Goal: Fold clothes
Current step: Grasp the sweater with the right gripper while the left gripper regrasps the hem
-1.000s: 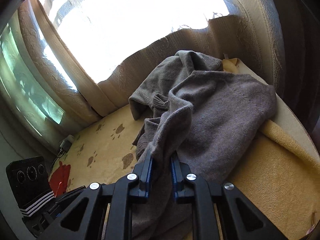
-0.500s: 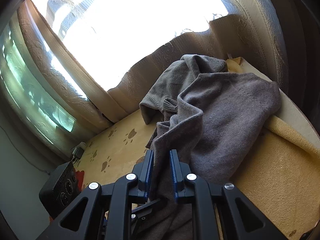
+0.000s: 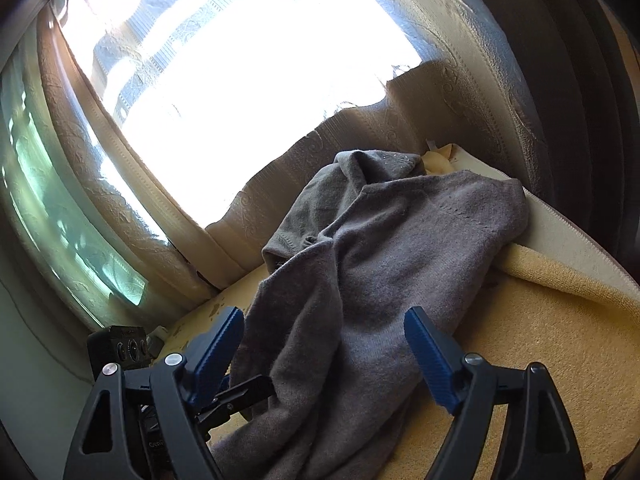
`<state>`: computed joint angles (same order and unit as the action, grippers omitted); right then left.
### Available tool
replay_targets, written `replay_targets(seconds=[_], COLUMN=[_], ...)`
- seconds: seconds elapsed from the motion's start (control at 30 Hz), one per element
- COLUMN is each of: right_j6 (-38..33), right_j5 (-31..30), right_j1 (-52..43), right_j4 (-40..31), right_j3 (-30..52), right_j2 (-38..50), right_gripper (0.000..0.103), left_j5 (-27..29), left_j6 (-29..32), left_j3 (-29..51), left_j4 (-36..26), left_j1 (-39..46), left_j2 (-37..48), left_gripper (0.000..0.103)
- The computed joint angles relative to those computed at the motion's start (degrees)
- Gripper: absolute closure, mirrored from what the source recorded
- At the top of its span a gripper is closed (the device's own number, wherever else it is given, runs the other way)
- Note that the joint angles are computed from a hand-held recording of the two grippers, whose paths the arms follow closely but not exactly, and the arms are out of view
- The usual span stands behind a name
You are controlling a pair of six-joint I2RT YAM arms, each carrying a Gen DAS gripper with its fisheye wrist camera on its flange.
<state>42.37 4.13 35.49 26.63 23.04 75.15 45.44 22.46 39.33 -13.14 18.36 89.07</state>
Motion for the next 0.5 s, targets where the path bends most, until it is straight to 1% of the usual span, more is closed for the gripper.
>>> replay_targets(seconds=[0.03, 0.07, 0.1, 0.13, 0.17, 0.23, 0.33, 0.37, 0.43, 0.5], right_j6=[0.6, 1.2, 1.7, 2.1, 2.2, 2.3, 1.7, 1.2, -0.6, -2.8], right_j5=[-0.4, -0.7, -1.1, -1.6, -2.0, -1.4, 1.9, 4.4, 11.7, 19.0], right_j1=[-0.3, -0.7, -1.0, -1.4, -1.8, -2.0, -1.2, -0.3, 2.3, 4.9], right_j4=[1.3, 2.6, 3.8, 4.3, 4.4, 4.8, 5.9, 5.9, 6.0, 6.5], right_j3=[-0.5, -0.9, -1.3, -1.5, -1.5, -2.0, -3.1, -3.3, -3.8, -4.3], right_j2=[1.0, 2.0, 2.9, 3.7, 4.2, 4.3, 3.5, 2.9, 1.4, 0.2], right_gripper=[0.019, 0.019, 0.019, 0.019, 0.019, 0.019, 0.019, 0.019, 0.019, 0.019], left_j5=[0.2, 0.4, 0.9, 1.6, 2.4, 3.7, 3.0, 1.9, -0.3, 0.3], left_j6=[-0.2, -0.4, -0.3, 0.1, 0.3, 0.2, -3.1, -4.7, -8.4, -10.1], left_j3=[1.0, 2.3, 3.7, 5.1, 6.1, 7.0, 5.1, 3.9, 0.4, -2.7], left_j4=[-0.8, -1.6, -3.1, -5.0, -6.5, -7.6, -3.9, -1.8, 3.5, 6.3], left_j1=[0.0, -0.2, -0.3, -0.2, 0.0, 0.2, -0.2, -0.4, 0.0, 2.8], left_j2=[1.2, 2.8, 4.6, 6.3, 7.7, 9.7, 8.6, 7.4, 3.4, -2.0], left_gripper=[0.049, 0.066, 0.075, 0.089, 0.092, 0.094, 0.096, 0.096, 0.097, 0.097])
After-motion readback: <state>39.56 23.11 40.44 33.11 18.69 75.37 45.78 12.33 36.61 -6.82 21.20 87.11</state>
